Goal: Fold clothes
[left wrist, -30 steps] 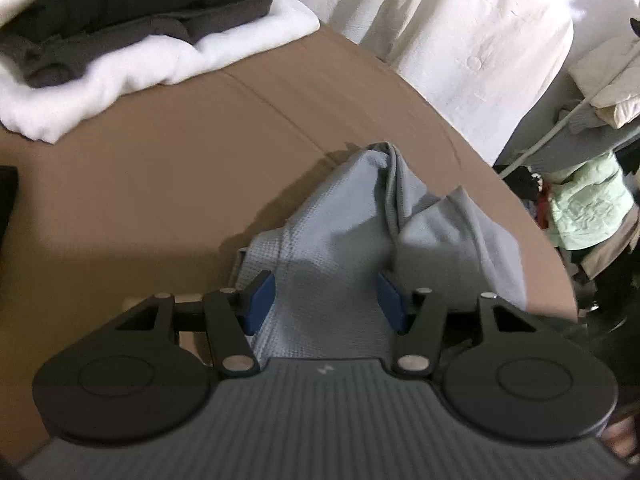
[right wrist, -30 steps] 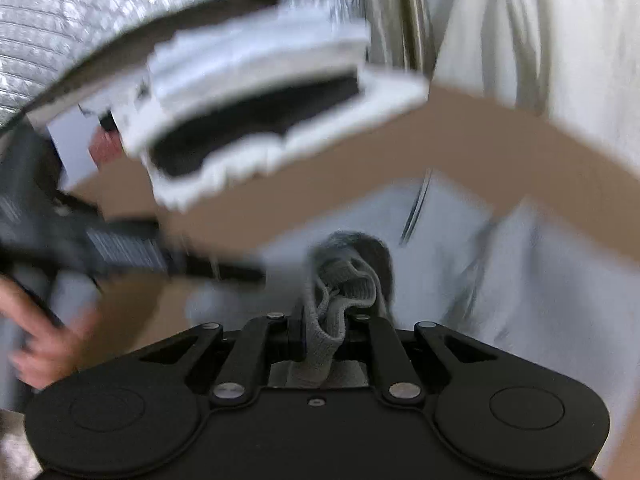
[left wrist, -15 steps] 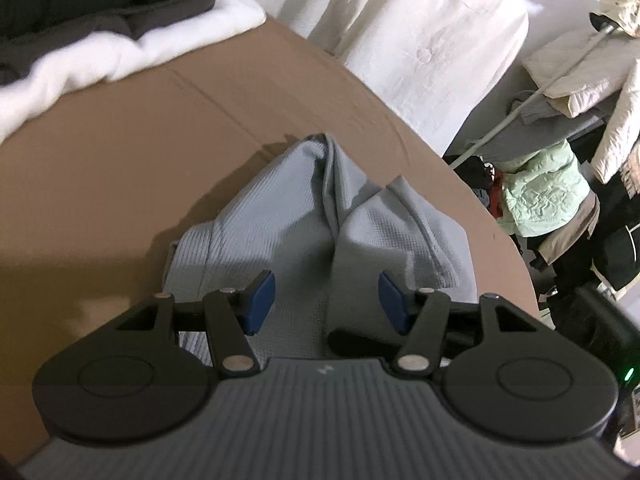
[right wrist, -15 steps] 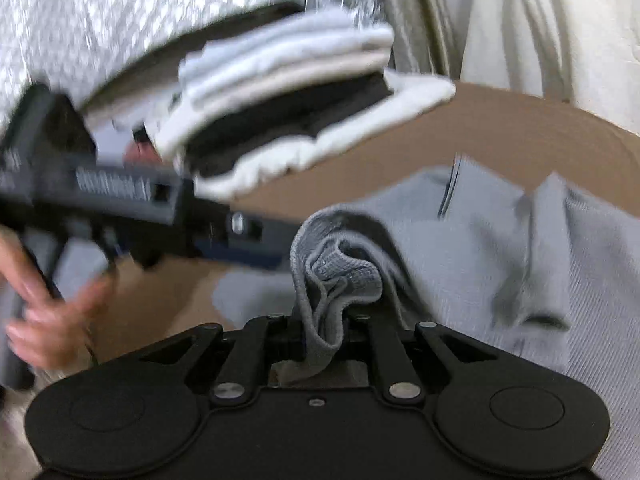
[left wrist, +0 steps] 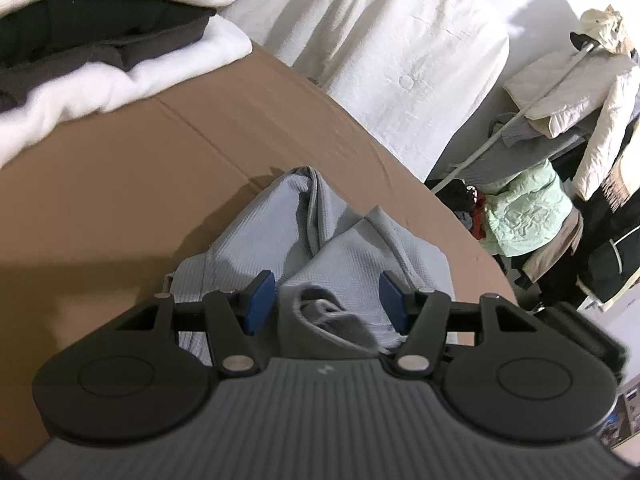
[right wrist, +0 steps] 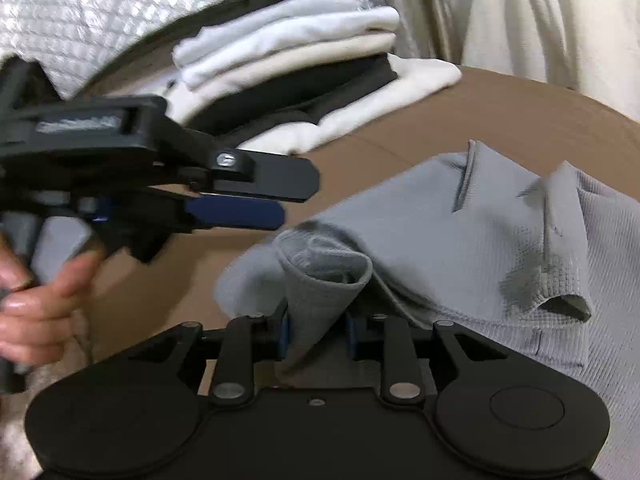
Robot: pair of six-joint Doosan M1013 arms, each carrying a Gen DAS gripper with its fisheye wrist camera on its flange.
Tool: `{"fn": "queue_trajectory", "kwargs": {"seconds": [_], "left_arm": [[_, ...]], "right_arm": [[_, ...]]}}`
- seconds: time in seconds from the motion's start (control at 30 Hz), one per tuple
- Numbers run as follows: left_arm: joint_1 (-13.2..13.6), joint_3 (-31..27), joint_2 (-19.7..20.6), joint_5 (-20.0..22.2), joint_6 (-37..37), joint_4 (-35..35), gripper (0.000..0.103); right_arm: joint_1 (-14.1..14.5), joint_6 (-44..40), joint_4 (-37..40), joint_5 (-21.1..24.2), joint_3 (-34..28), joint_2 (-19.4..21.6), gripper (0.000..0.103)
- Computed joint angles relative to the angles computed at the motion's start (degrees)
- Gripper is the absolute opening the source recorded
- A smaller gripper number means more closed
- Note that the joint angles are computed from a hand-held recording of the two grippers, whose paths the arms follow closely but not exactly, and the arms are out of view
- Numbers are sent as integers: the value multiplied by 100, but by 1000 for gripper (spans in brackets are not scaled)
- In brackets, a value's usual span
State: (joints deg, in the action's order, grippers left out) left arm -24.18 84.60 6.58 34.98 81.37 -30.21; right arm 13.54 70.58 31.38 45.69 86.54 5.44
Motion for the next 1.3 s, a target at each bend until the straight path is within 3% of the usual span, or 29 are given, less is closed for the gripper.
{"fn": "queue_trajectory", "kwargs": {"seconds": [0.07, 0.17, 0.27, 0.37, 0.5, 0.57, 0.6, 0.63, 0.7, 0.73, 0.87, 1.03, 1.13, 1.3], "left_arm": [[-65, -43, -4, 88, 120, 257, 57], [-149, -135, 36, 301, 427, 426, 61], [-216, -272, 145, 551, 403, 589, 65], [-326, -371, 216, 701, 59, 1193, 68], [-329, -436, 326, 863, -235, 1404, 68], [-366, -459, 380, 875, -284, 1623, 63], [-401, -492, 410, 910, -267, 1787, 43], [-441, -532, 439, 973, -205, 1960, 33], [-513, -557, 451, 1018, -73, 2192, 18], [-529, -543, 435, 1018, -32, 2217, 15], [-575, -454, 341, 861, -123, 2374, 11], [-710, -340, 132, 411, -476, 2986, 10], [-738, -467, 122, 811, -1275, 3393, 10], [-687, -568, 307, 1472, -1291, 3416, 11]], "right_arm": [[-120, -145, 192, 345, -62, -88, 33], [-200, -256, -274, 893, -380, -216, 45], [-217, -411, -1112, 829, -493, -459, 62], [-395, -139, -1733, 941, -487, -590, 65], [-951, 850, -1552, 1082, -151, -687, 65], [-1171, 1517, -1395, 1227, -78, -624, 65], [-1240, 1724, -1319, 1264, -65, -589, 65], [-1288, 1813, -1231, 1262, -57, -564, 65], [-1304, 1869, -1176, 1275, -105, -521, 65], [-1300, 1795, -1117, 1227, -122, -517, 65], [-1278, 1556, -863, 1234, -83, -549, 65], [-1071, 1515, -1272, 1305, -108, -503, 65], [-1052, 1525, -1356, 1265, -112, -484, 65], [-1011, 1623, -1561, 1482, -138, -393, 65]]}}
